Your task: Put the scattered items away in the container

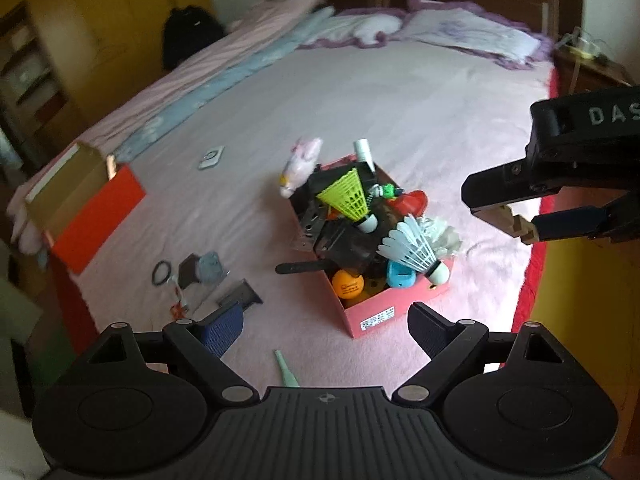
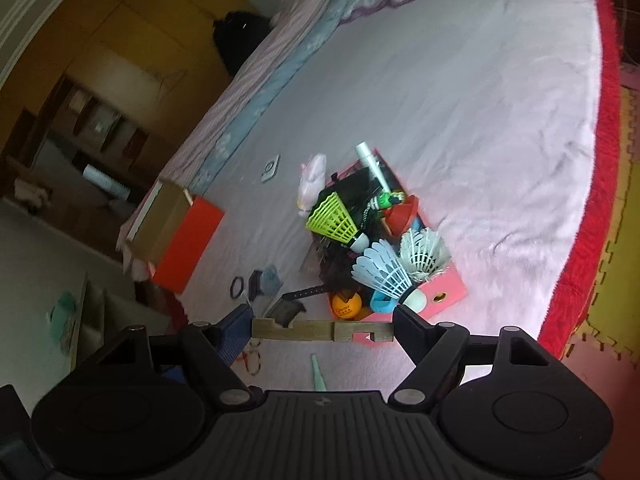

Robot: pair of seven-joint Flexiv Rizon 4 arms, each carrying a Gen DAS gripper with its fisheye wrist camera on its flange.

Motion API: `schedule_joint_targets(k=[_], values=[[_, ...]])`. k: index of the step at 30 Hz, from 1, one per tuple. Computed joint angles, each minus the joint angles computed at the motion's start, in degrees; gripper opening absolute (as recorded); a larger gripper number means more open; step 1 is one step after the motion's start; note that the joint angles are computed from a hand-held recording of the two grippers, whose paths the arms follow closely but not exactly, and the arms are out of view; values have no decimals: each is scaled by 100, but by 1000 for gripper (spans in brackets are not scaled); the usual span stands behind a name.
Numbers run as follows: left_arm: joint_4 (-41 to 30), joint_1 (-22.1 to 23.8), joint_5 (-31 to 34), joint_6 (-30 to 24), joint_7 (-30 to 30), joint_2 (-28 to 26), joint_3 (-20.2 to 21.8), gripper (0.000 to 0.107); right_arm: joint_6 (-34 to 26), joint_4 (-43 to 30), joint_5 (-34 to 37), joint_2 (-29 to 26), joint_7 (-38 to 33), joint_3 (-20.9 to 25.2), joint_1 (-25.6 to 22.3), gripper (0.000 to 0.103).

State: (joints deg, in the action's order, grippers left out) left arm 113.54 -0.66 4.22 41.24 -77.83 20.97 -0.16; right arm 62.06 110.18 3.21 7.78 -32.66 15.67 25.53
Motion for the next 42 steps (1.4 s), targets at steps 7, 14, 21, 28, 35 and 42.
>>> schedule_joint_targets(k=[7,14,21,28,35,42], values=[[-86,128,-55,189,-201,-133,98,90,-485,-717,373,-528,-702,-121,118,78],[273,173,-590,1127,170,-446,462,89,-695,-1232,326,-970,-1532,-145,36,79],[64,511,74,1043,-523,-627,44,89,-1397,-2029,1453,-1586,-2977,-128,-326,79],[-639,682,1582,-841,-2970,-914,-602,90,-3293,-3739,2364,-2666,-5063,-51,-863,79],[-799,421,1499,-1834,-4966,-1643,-418,90,-4362,-5177,2385,-3568,-6069,53,-872,79],[-295,429,503,-572,-8542,-2208,292,96,-4795,-5805,2046,-3917,-5866,-19,-561,79]])
